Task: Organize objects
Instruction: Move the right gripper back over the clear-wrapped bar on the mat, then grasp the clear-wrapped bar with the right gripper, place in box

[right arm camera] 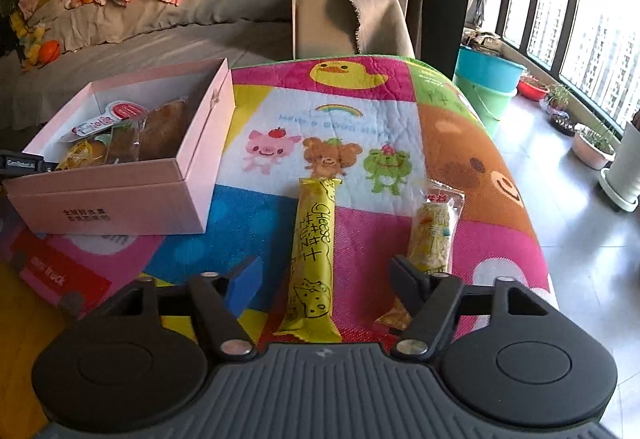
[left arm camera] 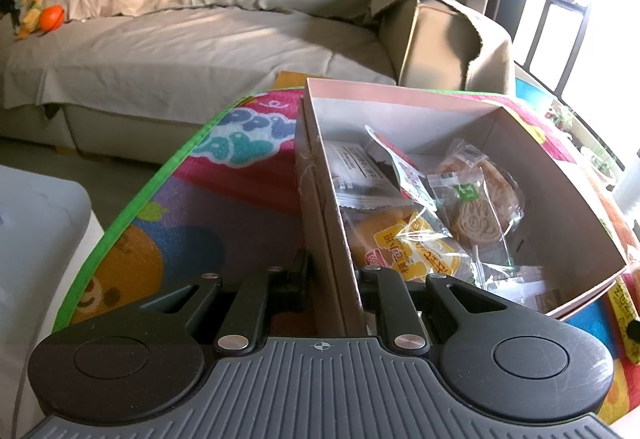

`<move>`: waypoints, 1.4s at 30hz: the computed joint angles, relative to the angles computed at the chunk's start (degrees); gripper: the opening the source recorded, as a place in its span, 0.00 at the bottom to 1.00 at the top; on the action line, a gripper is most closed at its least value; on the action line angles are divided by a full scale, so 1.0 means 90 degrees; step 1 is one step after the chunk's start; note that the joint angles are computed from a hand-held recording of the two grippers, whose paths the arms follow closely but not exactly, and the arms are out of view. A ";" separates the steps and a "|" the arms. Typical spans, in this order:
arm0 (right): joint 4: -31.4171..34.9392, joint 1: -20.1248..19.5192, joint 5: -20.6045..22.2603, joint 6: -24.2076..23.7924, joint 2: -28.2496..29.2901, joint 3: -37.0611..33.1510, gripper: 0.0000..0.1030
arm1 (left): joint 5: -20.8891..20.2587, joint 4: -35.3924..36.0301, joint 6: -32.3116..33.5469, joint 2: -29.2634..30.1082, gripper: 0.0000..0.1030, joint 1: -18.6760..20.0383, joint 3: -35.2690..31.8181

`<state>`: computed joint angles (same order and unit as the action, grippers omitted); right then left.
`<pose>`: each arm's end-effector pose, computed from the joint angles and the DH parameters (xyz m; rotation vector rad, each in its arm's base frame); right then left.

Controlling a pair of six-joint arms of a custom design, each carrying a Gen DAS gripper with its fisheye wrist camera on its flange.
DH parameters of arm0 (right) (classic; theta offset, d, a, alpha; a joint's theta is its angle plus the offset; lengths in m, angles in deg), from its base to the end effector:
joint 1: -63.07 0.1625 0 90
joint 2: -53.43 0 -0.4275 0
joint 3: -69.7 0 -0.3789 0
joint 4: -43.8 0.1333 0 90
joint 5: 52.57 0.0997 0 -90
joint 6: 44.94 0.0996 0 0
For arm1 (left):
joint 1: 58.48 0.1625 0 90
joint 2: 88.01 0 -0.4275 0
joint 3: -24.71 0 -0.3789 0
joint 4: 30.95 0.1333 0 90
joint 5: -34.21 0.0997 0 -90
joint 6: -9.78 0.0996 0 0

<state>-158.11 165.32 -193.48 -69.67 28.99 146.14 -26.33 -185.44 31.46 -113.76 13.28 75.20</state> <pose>0.2089 -0.6984 0.0956 0.1118 -2.0310 1.0223 -0.0965 -0.8751 0.1867 0.6245 2.4093 -0.8758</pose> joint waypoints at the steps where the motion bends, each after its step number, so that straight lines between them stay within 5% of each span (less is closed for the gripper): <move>1: -0.0151 -0.0005 -0.0059 -0.0151 0.0054 -0.0073 0.63 | 0.0009 -0.0009 0.0003 0.0006 0.16 -0.0002 -0.0001; 7: -0.0674 -0.0048 -0.0467 -0.0626 0.0222 -0.0424 0.58 | 0.0101 -0.0090 0.0060 0.0035 0.16 -0.0026 0.0006; 16: -0.0338 -0.0282 -0.0716 -0.0171 0.0199 -0.0553 0.49 | 0.0100 -0.0071 0.0047 0.0025 0.16 -0.0027 0.0011; 22: 0.0006 -0.0293 -0.0551 -0.0098 0.0178 -0.0577 0.28 | 0.0099 -0.0068 0.0044 0.0015 0.16 -0.0026 0.0024; 32: 0.0230 -0.0043 -0.0247 0.0251 -0.0260 0.0081 0.27 | 0.0098 -0.0065 0.0044 0.0014 0.16 -0.0026 0.0024; 42: -0.0234 0.0500 0.0270 -0.0327 -0.0496 0.0180 0.27 | 0.0042 -0.0064 0.0012 -0.0014 0.16 -0.0022 0.0061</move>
<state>-160.22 169.83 -191.05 -72.61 24.52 147.76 -25.95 -186.02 31.56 -113.89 13.08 75.76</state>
